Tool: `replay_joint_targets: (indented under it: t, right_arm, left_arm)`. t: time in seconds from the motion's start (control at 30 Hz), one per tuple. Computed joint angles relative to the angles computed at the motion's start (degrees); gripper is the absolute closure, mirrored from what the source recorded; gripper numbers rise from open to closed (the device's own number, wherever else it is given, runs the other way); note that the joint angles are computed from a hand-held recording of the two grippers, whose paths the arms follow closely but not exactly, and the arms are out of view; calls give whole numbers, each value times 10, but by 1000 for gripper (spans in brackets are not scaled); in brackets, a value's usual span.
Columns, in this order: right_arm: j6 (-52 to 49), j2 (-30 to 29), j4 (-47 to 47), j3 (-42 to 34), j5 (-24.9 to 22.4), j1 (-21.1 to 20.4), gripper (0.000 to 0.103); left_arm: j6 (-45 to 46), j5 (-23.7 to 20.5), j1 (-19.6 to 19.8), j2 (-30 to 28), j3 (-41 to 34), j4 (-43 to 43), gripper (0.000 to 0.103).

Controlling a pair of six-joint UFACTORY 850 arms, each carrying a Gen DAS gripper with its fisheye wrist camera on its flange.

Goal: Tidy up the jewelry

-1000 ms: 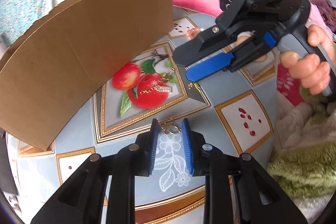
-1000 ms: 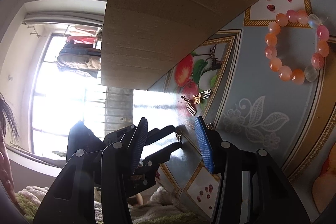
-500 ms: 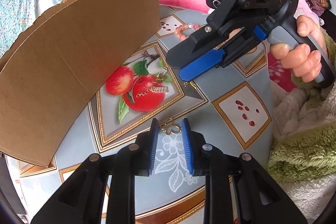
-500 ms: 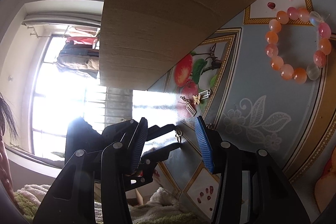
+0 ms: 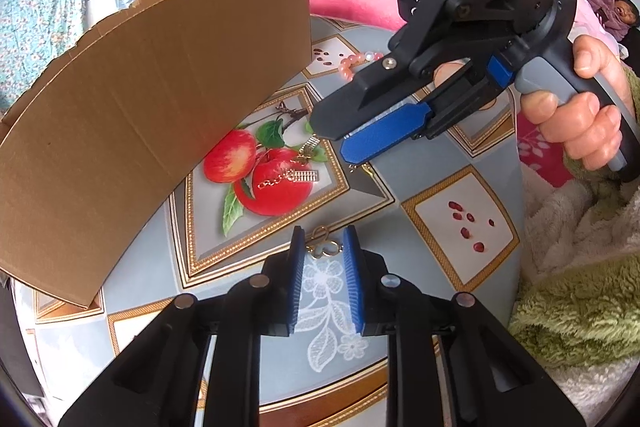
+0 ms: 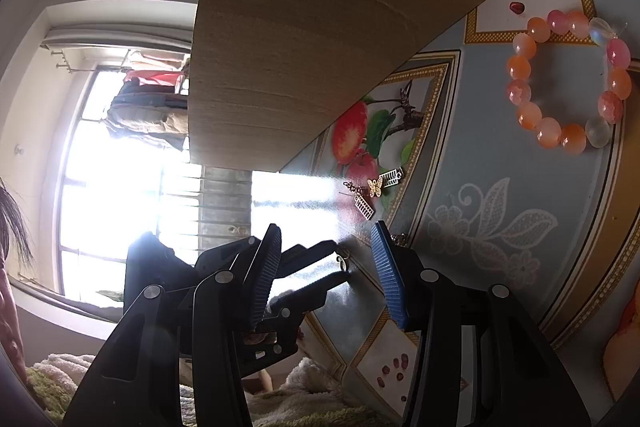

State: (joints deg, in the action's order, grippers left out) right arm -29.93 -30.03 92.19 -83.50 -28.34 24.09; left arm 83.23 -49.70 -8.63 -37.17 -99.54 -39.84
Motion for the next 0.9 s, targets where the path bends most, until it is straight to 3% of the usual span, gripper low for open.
replay_joint_targets:
  t: [0.53, 0.6, 0.9]
  right_arm:
    - [-4, 1, 3, 1, 2, 1, 57]
    - [-4, 2, 4, 3, 3, 1, 57]
    - [-4, 10, -9, 6, 24, 7, 57]
  left_arm:
    - [3, 42, 8, 53, 81, -36, 87]
    - [-3, 44, 8, 56, 82, -35, 100]
    - [-67, 42, 10, 59, 74, -8, 101]
